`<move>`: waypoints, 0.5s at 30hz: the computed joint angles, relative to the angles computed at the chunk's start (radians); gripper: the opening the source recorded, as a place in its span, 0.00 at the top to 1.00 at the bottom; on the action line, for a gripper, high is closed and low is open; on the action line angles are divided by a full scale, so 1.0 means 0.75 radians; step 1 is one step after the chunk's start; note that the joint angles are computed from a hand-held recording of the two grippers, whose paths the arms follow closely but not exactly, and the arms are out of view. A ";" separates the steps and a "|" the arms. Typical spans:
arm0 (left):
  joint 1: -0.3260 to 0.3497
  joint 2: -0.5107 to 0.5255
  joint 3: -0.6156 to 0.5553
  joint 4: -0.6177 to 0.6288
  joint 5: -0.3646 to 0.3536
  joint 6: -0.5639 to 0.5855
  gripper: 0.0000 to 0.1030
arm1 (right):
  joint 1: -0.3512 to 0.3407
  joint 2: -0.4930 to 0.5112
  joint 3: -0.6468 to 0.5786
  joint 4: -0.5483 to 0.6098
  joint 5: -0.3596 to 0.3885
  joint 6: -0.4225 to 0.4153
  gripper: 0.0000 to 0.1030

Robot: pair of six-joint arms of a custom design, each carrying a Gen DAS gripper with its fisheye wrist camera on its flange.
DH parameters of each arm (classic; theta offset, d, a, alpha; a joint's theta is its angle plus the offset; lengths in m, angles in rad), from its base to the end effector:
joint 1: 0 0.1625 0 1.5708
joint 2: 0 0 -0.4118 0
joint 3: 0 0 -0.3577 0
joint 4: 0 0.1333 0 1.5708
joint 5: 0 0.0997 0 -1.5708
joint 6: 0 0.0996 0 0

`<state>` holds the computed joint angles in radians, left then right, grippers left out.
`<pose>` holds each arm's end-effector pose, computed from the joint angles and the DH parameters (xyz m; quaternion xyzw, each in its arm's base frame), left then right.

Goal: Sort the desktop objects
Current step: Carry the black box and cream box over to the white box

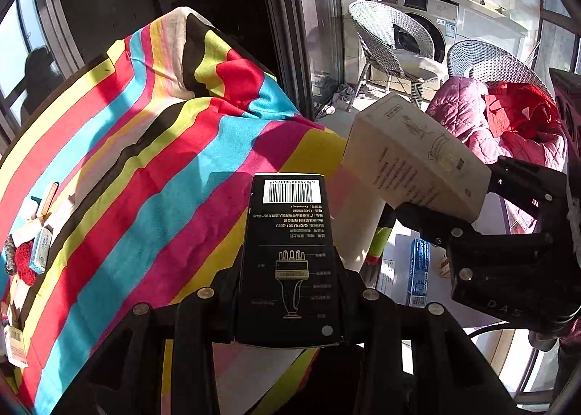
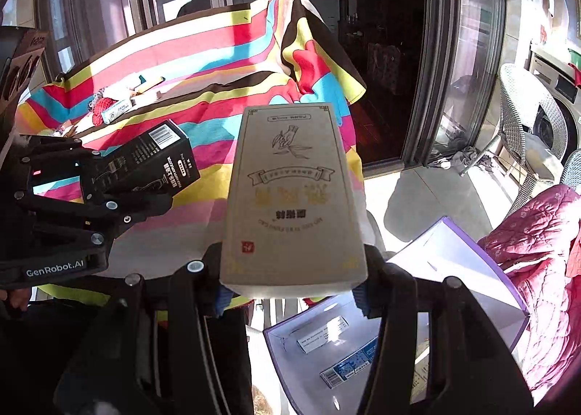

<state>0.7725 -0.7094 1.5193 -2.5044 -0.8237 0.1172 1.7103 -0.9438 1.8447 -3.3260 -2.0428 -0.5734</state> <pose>-0.3375 -0.6095 0.1115 0.3904 0.8436 -0.1759 0.3241 0.1700 -0.5781 0.2325 0.2180 -0.8631 0.3475 0.2945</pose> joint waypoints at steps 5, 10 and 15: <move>-0.033 0.067 -0.061 0.096 -0.083 0.036 0.62 | -0.050 -0.077 0.067 -0.060 -0.068 0.042 0.47; -0.069 0.137 -0.102 0.157 -0.106 0.090 0.62 | -0.094 -0.139 0.107 -0.099 -0.132 0.057 0.47; -0.085 0.206 -0.173 0.272 -0.172 0.097 0.62 | -0.131 -0.176 0.123 -0.143 -0.243 0.041 0.47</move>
